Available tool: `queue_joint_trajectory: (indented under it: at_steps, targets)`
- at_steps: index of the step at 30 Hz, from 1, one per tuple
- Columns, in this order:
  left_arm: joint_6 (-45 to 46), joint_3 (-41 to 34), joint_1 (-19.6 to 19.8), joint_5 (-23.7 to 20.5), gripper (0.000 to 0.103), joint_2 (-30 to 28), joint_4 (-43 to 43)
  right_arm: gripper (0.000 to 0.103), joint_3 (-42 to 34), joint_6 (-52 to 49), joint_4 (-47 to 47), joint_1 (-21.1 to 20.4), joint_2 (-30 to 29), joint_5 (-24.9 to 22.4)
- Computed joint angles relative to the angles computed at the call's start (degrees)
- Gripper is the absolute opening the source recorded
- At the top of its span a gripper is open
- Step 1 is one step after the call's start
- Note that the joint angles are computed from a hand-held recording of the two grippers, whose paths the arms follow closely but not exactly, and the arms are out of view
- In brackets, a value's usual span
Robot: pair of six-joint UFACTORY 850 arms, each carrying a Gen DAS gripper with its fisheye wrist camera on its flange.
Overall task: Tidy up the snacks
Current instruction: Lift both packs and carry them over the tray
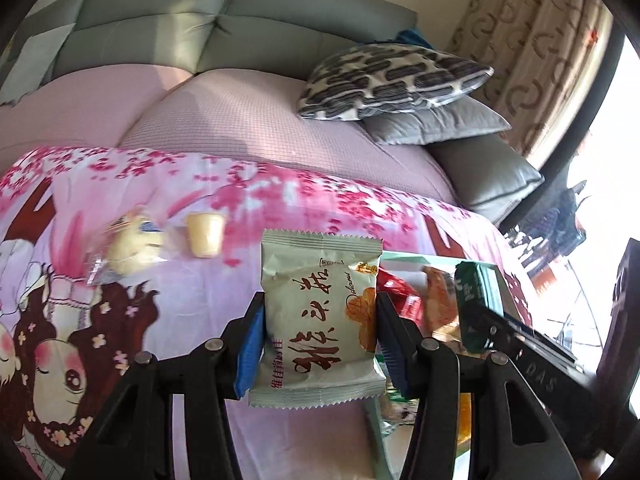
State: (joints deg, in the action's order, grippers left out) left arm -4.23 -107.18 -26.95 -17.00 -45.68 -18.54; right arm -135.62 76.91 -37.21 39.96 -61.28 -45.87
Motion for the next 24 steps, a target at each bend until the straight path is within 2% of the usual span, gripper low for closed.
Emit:
queue_joint_trajectory:
  at_steps: [4, 11, 17, 24]
  targets:
    - [2.9, -2.2, -1.4, -1.6, 0.054, -1.2, -1.2, 0.042, 10.8, 8.5, -4.8, -1.0, 6.4, 1.7]
    - [5.8, -6.3, -3.7, -4.5, 0.054, -3.8, -1.5, 0.042, 21.5, 18.1, -9.8, -2.3, 12.8, 2.6]
    - [4.6, -10.1, -5.1, -7.3, 0.054, -6.6, 1.0, 0.042, 22.9, 17.3, -8.9, -3.3, 13.0, 2.1]
    - [2.8, -12.5, -5.8, -9.6, 0.054, -8.7, 3.4, 0.042, 22.4, 15.5, -7.9, -4.0, 11.3, 4.6]
